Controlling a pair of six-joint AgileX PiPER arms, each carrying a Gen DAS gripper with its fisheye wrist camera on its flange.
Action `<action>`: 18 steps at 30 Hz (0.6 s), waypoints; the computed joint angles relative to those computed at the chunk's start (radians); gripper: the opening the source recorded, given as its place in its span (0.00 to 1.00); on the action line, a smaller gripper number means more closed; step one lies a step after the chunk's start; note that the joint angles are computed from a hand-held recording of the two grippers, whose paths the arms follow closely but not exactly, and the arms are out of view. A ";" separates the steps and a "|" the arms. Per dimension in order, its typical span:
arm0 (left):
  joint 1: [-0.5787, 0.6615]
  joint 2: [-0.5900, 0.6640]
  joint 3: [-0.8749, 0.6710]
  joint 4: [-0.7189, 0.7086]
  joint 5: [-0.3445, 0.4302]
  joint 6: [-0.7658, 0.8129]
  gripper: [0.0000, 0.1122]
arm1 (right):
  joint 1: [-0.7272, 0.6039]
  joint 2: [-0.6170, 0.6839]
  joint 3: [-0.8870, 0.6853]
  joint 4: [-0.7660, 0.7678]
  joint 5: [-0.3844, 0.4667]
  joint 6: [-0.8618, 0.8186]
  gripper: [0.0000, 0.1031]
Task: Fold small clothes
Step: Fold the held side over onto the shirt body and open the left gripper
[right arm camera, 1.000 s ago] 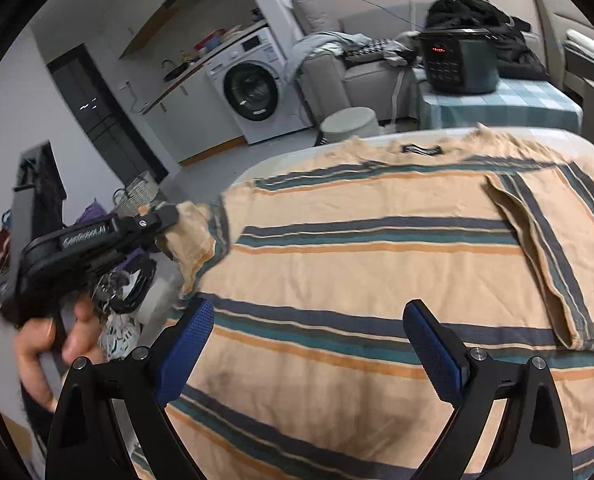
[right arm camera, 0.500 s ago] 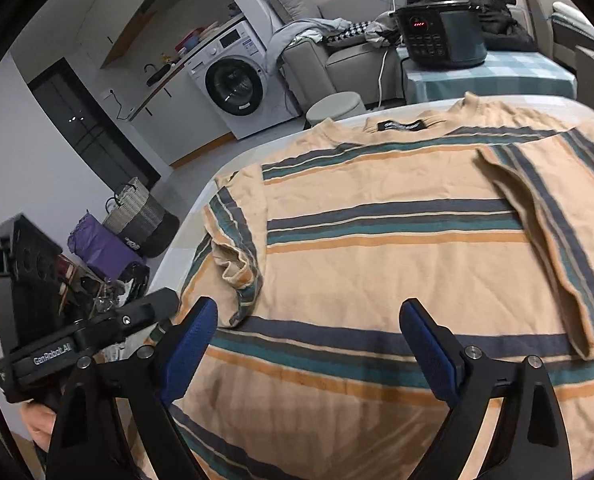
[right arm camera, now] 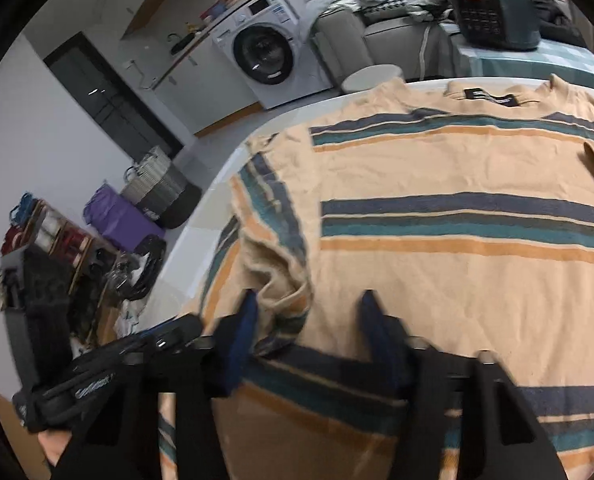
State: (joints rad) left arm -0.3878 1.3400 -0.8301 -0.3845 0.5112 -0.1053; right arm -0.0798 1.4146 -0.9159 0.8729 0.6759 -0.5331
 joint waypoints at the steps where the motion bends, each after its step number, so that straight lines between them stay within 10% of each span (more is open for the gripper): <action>1: -0.032 0.020 -0.019 0.030 -0.013 -0.050 0.03 | -0.007 -0.005 0.007 -0.001 -0.011 0.017 0.35; 12: -0.016 0.002 -0.045 0.108 0.038 -0.187 0.16 | -0.165 -0.080 0.050 -0.073 0.058 0.063 0.40; 18: 0.004 0.130 -0.206 -0.115 0.039 -0.025 0.30 | -0.158 -0.127 0.071 -0.043 0.091 0.018 0.43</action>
